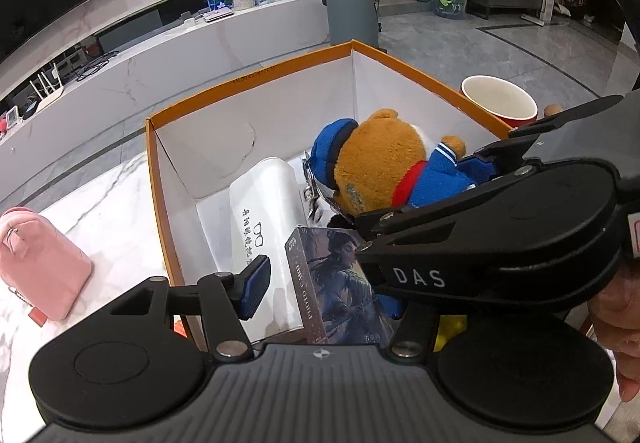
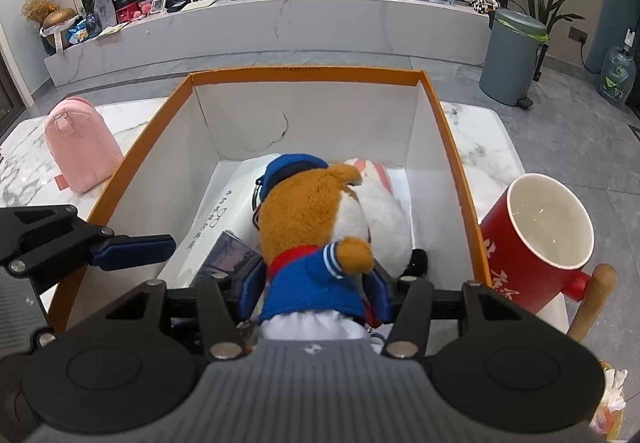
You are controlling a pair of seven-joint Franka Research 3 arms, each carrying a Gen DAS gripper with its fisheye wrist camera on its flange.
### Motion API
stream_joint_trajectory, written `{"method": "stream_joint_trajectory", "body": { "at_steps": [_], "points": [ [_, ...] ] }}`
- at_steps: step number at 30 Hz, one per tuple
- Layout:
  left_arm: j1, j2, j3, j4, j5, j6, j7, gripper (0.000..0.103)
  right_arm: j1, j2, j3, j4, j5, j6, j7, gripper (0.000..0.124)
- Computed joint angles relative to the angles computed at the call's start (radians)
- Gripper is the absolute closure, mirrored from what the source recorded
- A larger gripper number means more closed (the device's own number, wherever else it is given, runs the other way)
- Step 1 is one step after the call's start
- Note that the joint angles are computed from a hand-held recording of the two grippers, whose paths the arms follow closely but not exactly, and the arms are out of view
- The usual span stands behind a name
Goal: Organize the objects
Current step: 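Lower the book and bear plush into the orange box, then open both tools and withdraw them from the orange box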
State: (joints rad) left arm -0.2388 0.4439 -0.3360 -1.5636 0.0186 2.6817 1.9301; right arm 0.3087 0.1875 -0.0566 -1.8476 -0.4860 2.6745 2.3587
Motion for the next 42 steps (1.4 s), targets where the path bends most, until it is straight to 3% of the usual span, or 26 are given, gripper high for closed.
{"method": "stream_joint_trajectory", "body": {
  "at_steps": [13,18,23,33,42],
  "points": [
    [0.043,0.008,-0.050,0.010,-0.093,-0.012,0.068,0.029,0.015,0.000,-0.007,0.011,-0.067,0.003,0.048,0.060],
    [0.037,0.009,-0.045,0.010,-0.111,-0.001,0.076,0.025,0.022,0.000,-0.010,0.018,-0.111,-0.002,0.083,0.054],
    [0.065,0.010,-0.070,0.019,-0.173,-0.011,0.114,0.025,0.026,-0.011,-0.012,0.013,-0.166,0.014,0.139,0.051],
    [0.061,0.024,-0.057,0.054,-0.204,-0.024,0.114,0.025,0.035,-0.007,-0.014,0.028,-0.255,0.031,0.236,0.050],
    [0.097,0.029,-0.075,0.060,-0.253,-0.029,0.161,0.028,0.059,0.016,-0.015,0.067,-0.328,0.015,0.296,0.050]
  ]
}}
